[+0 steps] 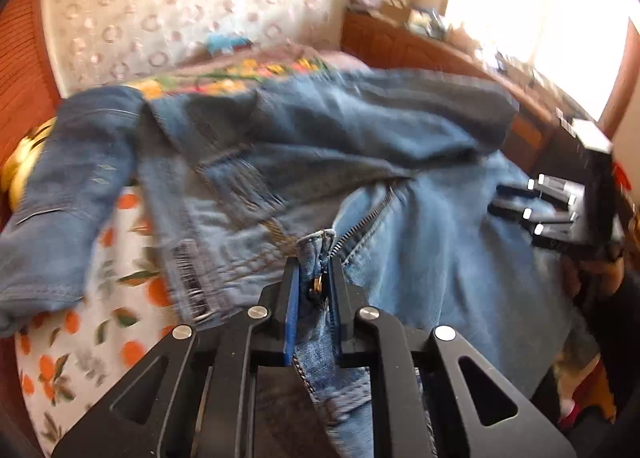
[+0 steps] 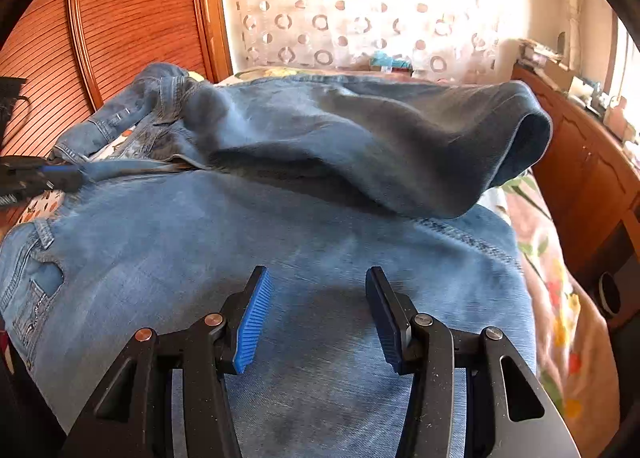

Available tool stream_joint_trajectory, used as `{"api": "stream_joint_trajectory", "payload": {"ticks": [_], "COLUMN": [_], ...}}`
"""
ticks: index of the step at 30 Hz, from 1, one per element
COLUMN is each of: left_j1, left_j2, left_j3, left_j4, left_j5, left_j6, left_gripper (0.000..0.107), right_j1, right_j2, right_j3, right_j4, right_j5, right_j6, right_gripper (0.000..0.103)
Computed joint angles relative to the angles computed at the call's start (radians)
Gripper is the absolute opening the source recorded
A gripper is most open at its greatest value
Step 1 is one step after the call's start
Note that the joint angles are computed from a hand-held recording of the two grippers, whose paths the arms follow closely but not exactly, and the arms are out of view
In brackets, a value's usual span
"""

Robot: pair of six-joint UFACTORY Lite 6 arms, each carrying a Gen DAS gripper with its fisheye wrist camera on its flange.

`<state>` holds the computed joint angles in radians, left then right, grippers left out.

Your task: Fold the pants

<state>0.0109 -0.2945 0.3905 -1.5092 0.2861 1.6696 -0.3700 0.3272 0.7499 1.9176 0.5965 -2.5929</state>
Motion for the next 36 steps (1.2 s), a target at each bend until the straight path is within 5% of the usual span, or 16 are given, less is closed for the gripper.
{"api": "stream_joint_trajectory", "payload": {"ticks": [4, 9, 13, 19, 27, 36], "left_j1": [0.188, 0.222, 0.186, 0.262, 0.139, 0.098], "left_j2": [-0.155, 0.083, 0.115, 0.059, 0.354, 0.706], "left_j3": [-0.06, -0.042, -0.059, -0.016, 0.271, 0.597], "left_j4": [0.192, -0.1, -0.265, -0.115, -0.124, 0.161], "left_j5": [0.088, 0.036, 0.021, 0.08, 0.018, 0.025], "left_j6": [-0.121, 0.23, 0.376, 0.226, 0.139, -0.15], "left_gripper": [0.013, 0.014, 0.018, 0.047, 0.048, 0.048], "right_j1": [-0.029, -0.035, -0.033, 0.0, -0.008, 0.175], "right_j2": [-0.032, -0.035, -0.038, -0.038, -0.166, -0.228], "right_j3": [-0.042, -0.037, -0.028, -0.03, -0.106, -0.05], "right_j4": [0.0, -0.067, -0.097, -0.049, -0.012, -0.091], "right_j5": [0.061, 0.065, 0.042, 0.002, 0.028, -0.016], "right_j6": [-0.048, 0.005, 0.032, 0.003, 0.017, 0.202], "right_gripper": [0.051, 0.051, 0.051, 0.051, 0.051, 0.057]}}
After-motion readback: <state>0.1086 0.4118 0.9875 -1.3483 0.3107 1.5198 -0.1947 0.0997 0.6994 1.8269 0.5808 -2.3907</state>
